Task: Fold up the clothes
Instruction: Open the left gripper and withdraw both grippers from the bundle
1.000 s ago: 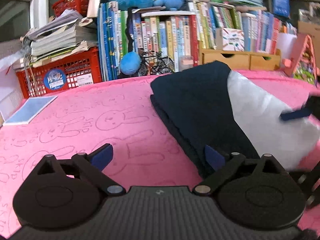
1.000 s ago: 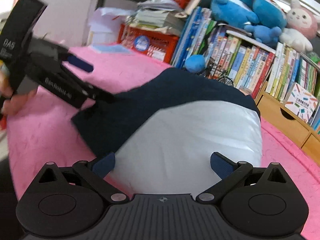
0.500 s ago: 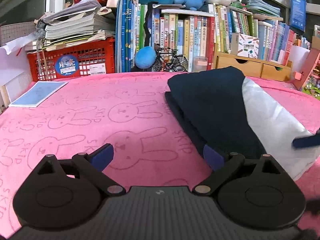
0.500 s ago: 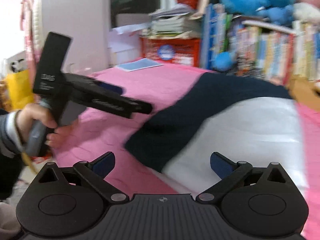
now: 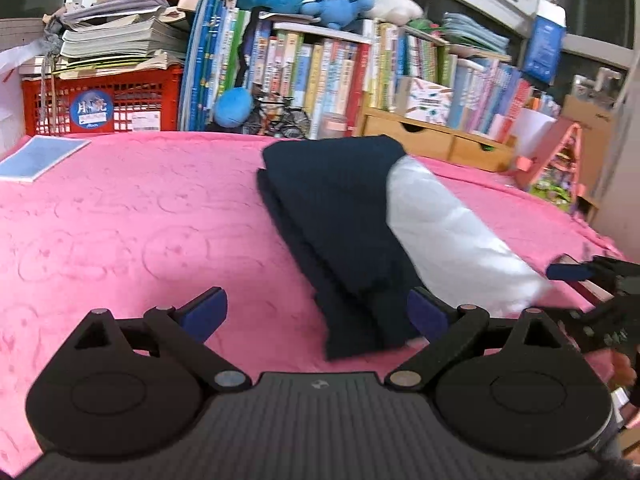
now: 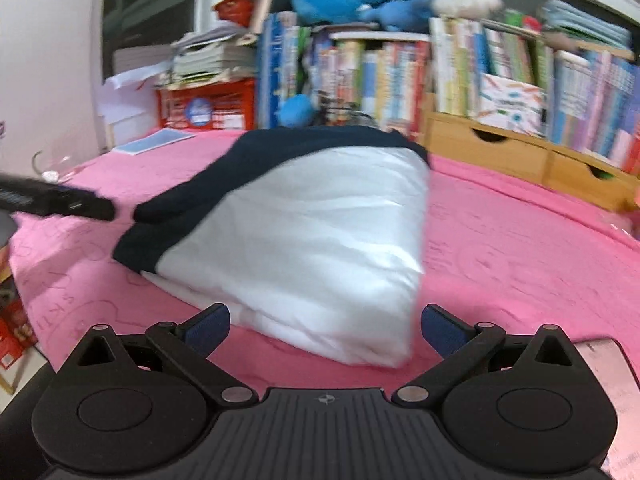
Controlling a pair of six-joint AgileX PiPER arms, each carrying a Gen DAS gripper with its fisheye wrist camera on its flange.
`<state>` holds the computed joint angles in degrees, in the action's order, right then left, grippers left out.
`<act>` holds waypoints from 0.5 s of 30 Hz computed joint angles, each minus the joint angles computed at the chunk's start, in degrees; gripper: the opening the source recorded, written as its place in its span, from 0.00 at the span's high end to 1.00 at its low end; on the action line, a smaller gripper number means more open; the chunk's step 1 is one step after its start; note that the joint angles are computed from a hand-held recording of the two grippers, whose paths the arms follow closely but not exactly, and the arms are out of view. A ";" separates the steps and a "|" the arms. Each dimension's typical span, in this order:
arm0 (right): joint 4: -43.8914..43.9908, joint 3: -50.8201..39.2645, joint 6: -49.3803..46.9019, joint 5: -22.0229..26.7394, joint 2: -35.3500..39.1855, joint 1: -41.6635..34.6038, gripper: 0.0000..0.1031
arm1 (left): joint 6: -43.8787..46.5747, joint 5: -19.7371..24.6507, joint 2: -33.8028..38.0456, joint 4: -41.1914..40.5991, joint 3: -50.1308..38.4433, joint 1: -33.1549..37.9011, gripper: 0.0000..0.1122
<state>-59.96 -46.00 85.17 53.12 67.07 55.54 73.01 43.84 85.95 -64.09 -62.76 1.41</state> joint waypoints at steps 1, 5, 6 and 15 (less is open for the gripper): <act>0.21 0.81 1.02 0.76 -1.01 0.39 0.00 | 0.91 0.35 -0.92 -0.55 1.20 0.03 0.13; 1.65 3.12 3.93 1.89 -3.93 0.64 0.00 | 5.42 0.24 -3.70 -3.13 5.25 -1.38 0.13; 2.12 3.26 4.17 2.10 -4.04 0.55 0.00 | 6.33 -1.17 -4.07 -3.44 5.89 -2.53 0.13; 1.35 1.36 5.11 -0.08 1.31 -4.06 0.01 | 8.31 -28.70 -1.60 3.37 6.71 -19.88 0.15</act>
